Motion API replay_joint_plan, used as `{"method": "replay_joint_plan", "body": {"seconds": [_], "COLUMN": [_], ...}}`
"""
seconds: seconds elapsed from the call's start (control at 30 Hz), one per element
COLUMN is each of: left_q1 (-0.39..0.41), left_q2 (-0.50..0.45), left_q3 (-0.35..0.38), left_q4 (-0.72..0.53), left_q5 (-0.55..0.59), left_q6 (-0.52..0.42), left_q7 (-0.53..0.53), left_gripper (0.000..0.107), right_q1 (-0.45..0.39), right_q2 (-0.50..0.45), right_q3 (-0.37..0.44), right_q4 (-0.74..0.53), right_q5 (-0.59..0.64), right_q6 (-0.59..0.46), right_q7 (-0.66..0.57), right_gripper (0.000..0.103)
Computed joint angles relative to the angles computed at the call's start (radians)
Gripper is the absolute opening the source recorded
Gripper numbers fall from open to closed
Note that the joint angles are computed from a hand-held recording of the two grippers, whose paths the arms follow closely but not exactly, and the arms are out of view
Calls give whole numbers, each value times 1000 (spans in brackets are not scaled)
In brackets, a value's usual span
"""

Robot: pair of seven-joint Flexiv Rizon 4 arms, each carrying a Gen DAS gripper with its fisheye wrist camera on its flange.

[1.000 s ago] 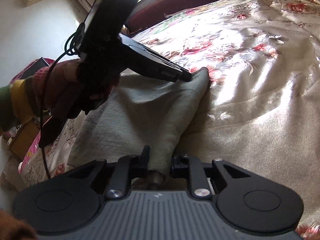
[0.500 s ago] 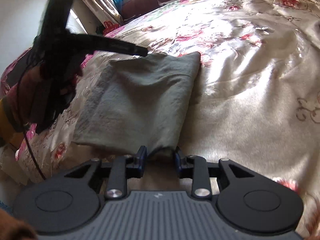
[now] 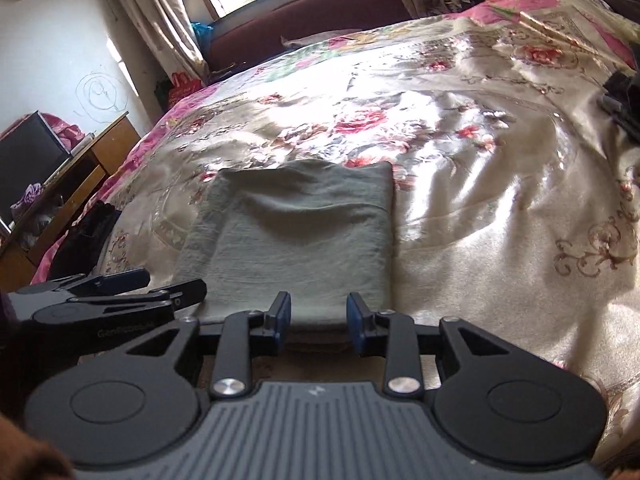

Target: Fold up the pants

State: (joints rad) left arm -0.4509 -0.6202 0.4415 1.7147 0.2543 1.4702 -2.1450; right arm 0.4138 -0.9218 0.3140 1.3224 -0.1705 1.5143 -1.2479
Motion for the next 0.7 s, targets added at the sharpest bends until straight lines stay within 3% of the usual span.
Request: {"method": "replay_joint_plan", "body": {"seconds": [0.3, 0.4, 0.7], "left_q1": [-176, -207, -208], "left_q2": [0, 5, 47], "left_q3": [204, 232, 212], "left_q4": [-6, -6, -5], "left_q5": [143, 195, 322], "left_q6": [-21, -30, -39], "left_q7": [-207, -269, -399], "left_gripper": [97, 100, 102], "right_q1": [53, 57, 69], "right_q2": [40, 56, 77], "right_q3": [-56, -67, -93], "right_q4": [62, 99, 148], "right_q5": [-24, -35, -66], "right_q6": [86, 111, 157], "right_q7": [49, 64, 109], "right_gripper": [35, 35, 36]}}
